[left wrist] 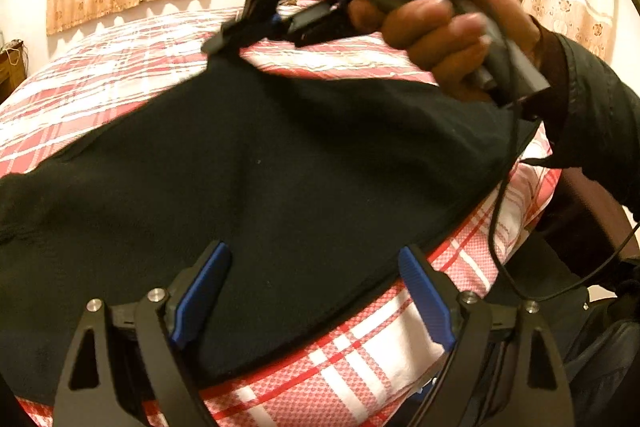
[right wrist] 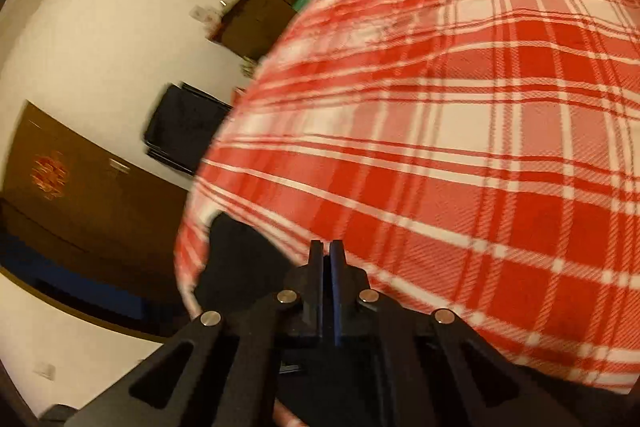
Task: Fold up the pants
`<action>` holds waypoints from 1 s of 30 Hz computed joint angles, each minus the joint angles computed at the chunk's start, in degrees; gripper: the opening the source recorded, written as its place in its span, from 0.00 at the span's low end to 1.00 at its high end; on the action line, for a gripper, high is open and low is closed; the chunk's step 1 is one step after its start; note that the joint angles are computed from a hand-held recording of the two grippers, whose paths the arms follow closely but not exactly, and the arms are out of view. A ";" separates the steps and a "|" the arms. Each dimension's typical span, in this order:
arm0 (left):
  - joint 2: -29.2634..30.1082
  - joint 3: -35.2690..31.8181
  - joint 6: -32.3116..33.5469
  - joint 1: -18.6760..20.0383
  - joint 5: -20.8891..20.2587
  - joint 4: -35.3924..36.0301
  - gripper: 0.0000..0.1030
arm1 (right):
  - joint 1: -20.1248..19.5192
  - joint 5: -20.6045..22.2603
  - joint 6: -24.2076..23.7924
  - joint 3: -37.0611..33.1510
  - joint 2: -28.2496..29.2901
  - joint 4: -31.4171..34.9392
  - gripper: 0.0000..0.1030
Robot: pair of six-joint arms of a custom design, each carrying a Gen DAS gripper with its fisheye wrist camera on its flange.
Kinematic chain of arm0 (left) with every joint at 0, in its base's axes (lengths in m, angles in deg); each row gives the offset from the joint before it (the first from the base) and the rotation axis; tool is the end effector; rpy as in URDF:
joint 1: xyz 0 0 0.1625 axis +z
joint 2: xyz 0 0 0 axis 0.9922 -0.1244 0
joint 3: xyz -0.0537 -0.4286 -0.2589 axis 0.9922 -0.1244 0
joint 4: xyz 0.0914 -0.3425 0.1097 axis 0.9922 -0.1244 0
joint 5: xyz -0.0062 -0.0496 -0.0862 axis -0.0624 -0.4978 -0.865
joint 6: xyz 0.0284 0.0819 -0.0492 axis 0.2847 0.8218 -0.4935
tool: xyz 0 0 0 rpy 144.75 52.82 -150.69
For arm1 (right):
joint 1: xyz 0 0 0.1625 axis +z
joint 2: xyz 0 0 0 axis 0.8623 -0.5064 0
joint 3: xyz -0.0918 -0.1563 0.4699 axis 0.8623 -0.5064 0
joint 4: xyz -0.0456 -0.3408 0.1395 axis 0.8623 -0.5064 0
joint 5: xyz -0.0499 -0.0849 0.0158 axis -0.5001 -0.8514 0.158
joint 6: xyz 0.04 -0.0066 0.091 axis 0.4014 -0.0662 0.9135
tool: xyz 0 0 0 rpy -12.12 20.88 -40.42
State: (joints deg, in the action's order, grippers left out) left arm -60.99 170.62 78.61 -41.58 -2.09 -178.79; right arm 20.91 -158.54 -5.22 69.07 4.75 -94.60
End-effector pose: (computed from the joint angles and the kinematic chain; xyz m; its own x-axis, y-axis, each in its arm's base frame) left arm -0.3107 -0.4693 -0.0128 -0.4046 0.8954 -0.1857 0.9141 0.3906 -0.1087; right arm 0.0344 -0.5917 0.3136 -0.9940 0.0036 0.1091 -0.0502 0.8725 -0.4860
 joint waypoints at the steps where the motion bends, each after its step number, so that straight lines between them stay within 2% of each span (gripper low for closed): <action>1: 0.06 -0.01 -0.11 -0.14 0.20 -0.05 0.88 | -0.42 -1.11 0.28 -0.24 0.70 -0.29 0.02; 3: 0.02 -0.11 -0.51 -0.37 0.54 0.40 0.88 | -1.61 -0.58 1.19 -0.48 1.40 0.04 0.02; 6: -0.06 -0.27 -0.94 -0.59 0.85 1.07 0.88 | -2.14 -0.55 -0.83 0.04 1.44 1.39 0.03; 8: 0.08 -0.31 -1.24 -0.70 1.00 0.91 0.88 | -1.26 -2.65 -2.30 1.35 0.71 -0.88 0.05; 10: 0.23 -0.15 -1.21 -0.95 1.40 0.62 0.90 | -0.48 -4.42 -3.57 2.65 -1.11 -1.72 0.05; 14: 0.69 0.01 -1.55 -1.82 2.89 0.32 0.91 | -0.84 -3.18 -5.59 6.59 -5.93 -2.38 0.07; 16: 0.74 -0.03 -1.76 -1.96 3.17 0.38 0.91 | -0.80 -3.57 -6.83 9.06 -7.76 -3.63 0.13; 17: 0.85 0.00 -1.82 -2.07 3.34 0.28 0.92 | -0.90 -3.77 -7.80 11.21 -9.01 -4.57 0.26; 18: 1.00 0.10 -1.93 -2.24 3.50 0.06 0.92 | -1.21 -3.10 -8.39 12.86 -9.88 -4.77 0.33; 19: 1.01 0.15 -2.01 -2.31 3.59 0.03 0.92 | -1.53 -2.50 -8.84 14.07 -10.53 -4.68 0.34; 23: 1.08 0.03 -2.72 -2.54 3.90 0.22 0.92 | -3.65 -1.10 -11.19 20.11 -12.82 -4.90 0.34; 27: 1.15 -0.03 -2.79 -2.85 4.58 0.38 0.93 | -7.18 -1.51 -11.94 25.19 -11.77 -8.72 0.34; 30: 1.12 0.10 -3.27 -3.19 5.02 0.56 0.94 | -11.58 4.56 -13.25 28.63 -11.92 -12.99 0.34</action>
State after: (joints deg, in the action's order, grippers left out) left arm -59.87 170.72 75.34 -44.77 2.94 -178.22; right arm 9.33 -153.98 -18.47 97.70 -7.17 -107.59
